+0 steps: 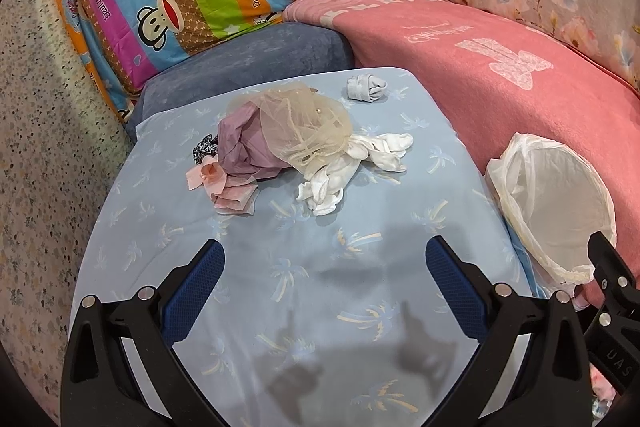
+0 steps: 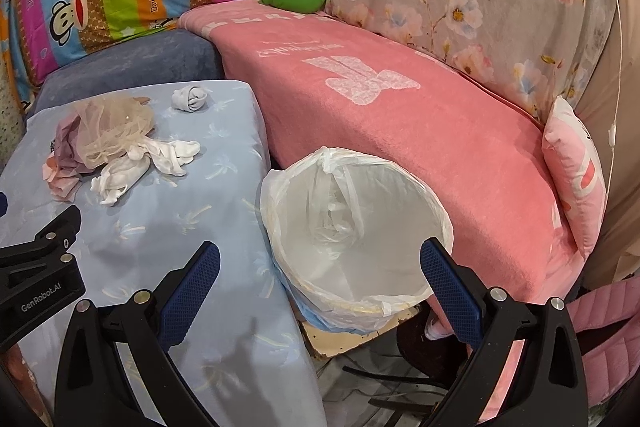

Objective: Collect trash

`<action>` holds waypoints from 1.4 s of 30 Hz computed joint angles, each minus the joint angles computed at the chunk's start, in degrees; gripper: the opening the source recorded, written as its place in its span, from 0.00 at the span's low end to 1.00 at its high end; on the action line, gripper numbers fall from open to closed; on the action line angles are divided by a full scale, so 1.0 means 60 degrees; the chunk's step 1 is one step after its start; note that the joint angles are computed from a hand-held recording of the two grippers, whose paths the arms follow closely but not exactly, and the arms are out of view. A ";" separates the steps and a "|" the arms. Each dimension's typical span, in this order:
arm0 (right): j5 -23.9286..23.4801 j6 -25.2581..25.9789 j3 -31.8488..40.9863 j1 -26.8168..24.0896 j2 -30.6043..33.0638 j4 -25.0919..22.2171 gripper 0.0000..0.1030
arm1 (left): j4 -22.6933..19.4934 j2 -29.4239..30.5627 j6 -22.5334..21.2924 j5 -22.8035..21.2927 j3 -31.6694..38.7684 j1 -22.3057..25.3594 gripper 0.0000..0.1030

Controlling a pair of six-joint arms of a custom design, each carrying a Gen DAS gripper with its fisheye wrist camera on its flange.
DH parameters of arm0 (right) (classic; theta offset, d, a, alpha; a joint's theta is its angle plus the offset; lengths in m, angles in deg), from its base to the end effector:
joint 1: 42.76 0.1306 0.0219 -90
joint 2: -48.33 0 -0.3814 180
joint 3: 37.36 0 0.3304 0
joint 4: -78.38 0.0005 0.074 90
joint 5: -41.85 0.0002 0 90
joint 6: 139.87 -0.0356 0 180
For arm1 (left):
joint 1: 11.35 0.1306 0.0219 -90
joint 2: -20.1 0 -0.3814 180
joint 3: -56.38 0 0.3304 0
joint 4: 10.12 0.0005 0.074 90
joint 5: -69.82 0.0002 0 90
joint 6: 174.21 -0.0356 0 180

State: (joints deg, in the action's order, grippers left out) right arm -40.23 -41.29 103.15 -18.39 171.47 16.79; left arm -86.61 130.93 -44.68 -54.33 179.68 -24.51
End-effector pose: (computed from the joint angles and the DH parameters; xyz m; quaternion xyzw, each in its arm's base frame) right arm 0.5705 0.2525 0.4723 -0.2349 0.8889 -0.0097 0.3931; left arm 0.5159 -0.1006 0.4653 -0.2767 0.8918 0.1610 0.3195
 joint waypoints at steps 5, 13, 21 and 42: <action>-0.0091 -0.0094 0.0053 -0.0022 0.0025 -0.0081 0.94 | 0.0166 -0.0080 -0.0025 -0.0141 -0.0208 -0.0089 0.94; -0.0153 -0.0189 0.0077 0.0002 0.0027 -0.0143 0.94 | 0.0253 -0.0130 -0.0064 -0.0142 -0.0298 -0.0091 0.94; -0.0286 -0.0250 0.0110 -0.0001 0.0039 -0.0234 0.94 | 0.0393 -0.0215 -0.0105 -0.0218 -0.0442 -0.0129 0.94; -0.0558 -0.0403 0.0328 -0.0023 0.0163 -0.0530 0.94 | 0.0534 -0.0278 -0.0156 -0.0283 -0.0535 -0.0094 0.94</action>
State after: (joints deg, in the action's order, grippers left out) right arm -43.58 -43.72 105.12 -18.53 172.45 13.61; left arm -83.41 129.27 -45.62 -56.03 176.47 -25.07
